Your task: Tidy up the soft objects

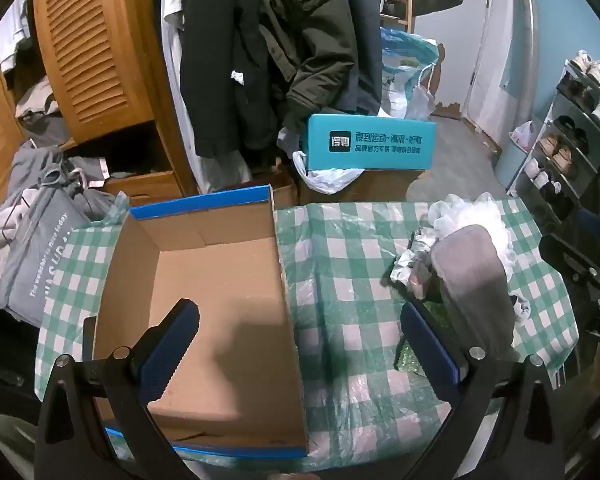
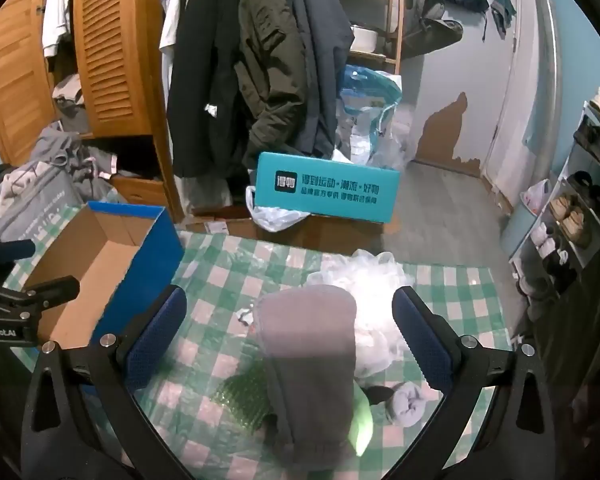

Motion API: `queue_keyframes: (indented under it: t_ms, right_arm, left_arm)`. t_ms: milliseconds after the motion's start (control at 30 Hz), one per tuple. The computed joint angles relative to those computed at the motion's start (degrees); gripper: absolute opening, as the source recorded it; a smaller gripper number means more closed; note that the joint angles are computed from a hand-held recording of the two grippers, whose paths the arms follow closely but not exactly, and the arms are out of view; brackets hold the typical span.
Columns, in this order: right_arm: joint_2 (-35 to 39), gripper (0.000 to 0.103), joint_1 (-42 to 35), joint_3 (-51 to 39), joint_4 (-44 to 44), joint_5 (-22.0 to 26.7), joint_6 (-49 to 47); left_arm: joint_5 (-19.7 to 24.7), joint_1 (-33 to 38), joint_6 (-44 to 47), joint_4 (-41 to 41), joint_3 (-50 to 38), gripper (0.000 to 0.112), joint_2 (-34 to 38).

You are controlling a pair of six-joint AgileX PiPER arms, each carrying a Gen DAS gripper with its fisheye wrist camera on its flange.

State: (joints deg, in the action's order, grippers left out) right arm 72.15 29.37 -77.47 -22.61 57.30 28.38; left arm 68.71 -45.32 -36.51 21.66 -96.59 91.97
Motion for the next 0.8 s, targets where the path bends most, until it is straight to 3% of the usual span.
queue_keyframes:
  t_ms: [800]
  right_arm:
    - [-0.6, 0.101, -0.9, 1.3, 0.9, -0.2, -0.5]
  left_arm:
    - [-0.1, -1.7, -0.8, 1.8, 0.6, 0.102, 0.3]
